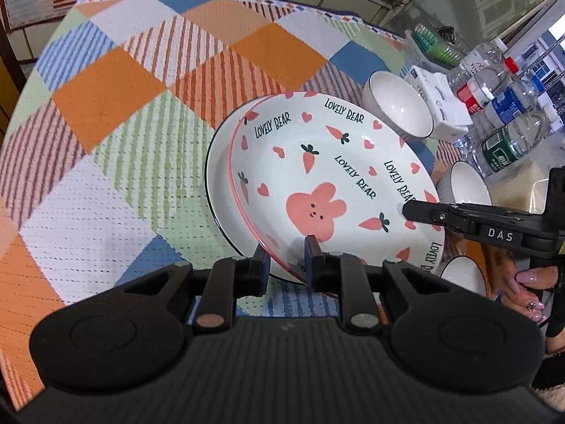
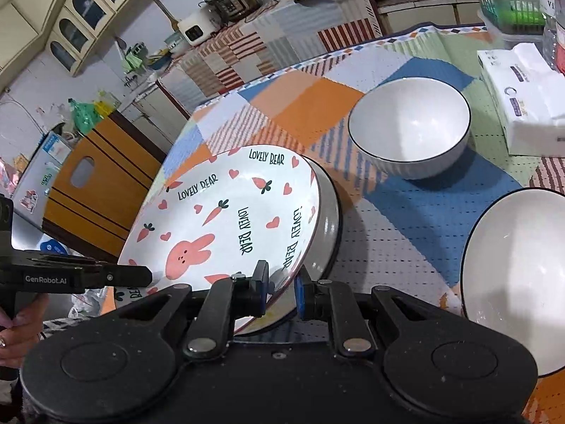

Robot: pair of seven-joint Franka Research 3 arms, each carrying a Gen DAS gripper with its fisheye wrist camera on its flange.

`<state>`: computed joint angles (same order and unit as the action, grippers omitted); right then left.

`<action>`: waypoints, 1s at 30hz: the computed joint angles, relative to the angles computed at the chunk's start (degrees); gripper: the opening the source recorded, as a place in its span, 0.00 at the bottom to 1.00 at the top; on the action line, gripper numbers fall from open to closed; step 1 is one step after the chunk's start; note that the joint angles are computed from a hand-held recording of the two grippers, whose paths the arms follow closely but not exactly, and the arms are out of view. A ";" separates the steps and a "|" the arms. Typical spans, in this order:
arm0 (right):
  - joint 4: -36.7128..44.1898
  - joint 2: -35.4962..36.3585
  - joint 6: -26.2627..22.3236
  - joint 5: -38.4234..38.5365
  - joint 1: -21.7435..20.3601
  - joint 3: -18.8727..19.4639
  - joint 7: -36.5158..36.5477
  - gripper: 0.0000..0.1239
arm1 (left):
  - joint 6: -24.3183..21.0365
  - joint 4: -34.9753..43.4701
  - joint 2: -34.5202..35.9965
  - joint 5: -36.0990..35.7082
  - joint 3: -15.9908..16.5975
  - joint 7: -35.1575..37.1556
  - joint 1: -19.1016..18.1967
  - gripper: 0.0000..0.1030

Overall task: Organize plates and bowls
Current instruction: 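Carry the bunny-print plate with the left tool and lower it onto the white plate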

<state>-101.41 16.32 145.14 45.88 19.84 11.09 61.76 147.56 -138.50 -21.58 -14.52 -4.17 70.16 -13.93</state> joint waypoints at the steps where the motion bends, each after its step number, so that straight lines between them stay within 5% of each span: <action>1: 0.10 0.20 -0.22 -0.71 0.16 -0.20 0.43 0.16 | 0.02 0.11 0.41 0.07 -0.07 0.01 0.01 0.18; 21: -1.36 0.56 7.75 -26.97 7.39 -3.92 18.53 0.23 | -4.20 4.39 5.85 -0.03 -1.59 -1.18 1.99 0.24; 30: -2.74 -0.33 10.26 -35.85 9.20 -5.13 29.03 0.25 | -10.97 7.64 5.89 8.49 -4.35 -7.68 3.41 0.25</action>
<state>-104.15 15.98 155.40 10.03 29.04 5.96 90.79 136.59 -130.87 -15.69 -6.03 -8.52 62.48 -10.52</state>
